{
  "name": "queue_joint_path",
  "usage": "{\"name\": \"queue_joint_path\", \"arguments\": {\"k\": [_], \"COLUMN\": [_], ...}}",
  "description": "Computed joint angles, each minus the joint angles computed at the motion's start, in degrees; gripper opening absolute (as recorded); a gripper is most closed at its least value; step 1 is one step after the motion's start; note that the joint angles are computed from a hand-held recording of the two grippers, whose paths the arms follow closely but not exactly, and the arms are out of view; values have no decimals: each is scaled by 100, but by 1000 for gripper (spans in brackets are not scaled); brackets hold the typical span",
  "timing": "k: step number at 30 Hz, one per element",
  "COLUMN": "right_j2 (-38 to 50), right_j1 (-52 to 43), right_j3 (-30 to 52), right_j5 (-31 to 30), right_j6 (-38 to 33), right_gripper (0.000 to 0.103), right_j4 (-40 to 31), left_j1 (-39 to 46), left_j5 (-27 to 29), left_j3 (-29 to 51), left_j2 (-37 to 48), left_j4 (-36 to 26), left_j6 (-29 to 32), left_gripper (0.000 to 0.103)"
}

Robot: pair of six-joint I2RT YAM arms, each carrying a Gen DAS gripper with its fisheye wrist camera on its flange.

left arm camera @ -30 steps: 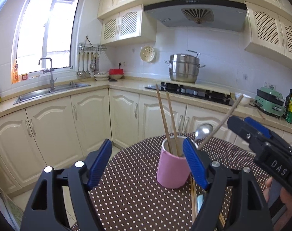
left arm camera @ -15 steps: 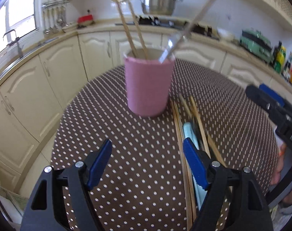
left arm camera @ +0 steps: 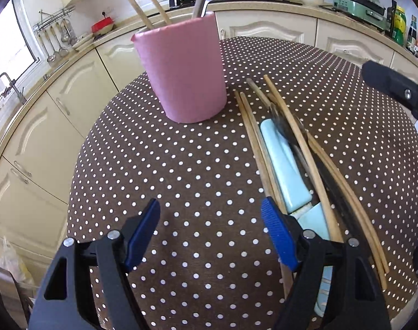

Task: Organize utensils
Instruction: 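Move both open tools back toward the utensil pile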

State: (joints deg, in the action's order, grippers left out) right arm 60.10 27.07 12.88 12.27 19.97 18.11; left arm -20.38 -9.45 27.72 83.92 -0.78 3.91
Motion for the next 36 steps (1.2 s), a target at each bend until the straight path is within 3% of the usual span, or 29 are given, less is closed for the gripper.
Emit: {"name": "queue_joint_path", "arguments": {"k": [7,12,14,20,28,33,36], "right_j2": [-26,-46,-68,-51,40,62,75], "right_j1": [3,-93,-135,-189,-238,-221,-254], "right_j3": [-27,-41,-59,-64,-19,-28,-44], "right_j5": [36,-55,-89,-148,-179,-154,-192], "right_j6": [65,100,94,99,111,113,118], "right_gripper": [78,78,78,78,78,78,78], "right_j4": [46,46,67,77,79,112,142], "left_j1": [-187,-349,-369,13,-147,148,128], "left_j5": [-33,-162,-245,158,-62,467,367], "left_j3": [-206,12,61,612,706,788,956], "left_j2": [-381,-173,-48,432,407,539,871], "left_j4": [-124,-205,-137,-305,-585,-666,-652], "left_j6": [-96,-240,-247,-227,-182,-328,-411], "left_gripper": [75,76,80,82,82,82,82]}}
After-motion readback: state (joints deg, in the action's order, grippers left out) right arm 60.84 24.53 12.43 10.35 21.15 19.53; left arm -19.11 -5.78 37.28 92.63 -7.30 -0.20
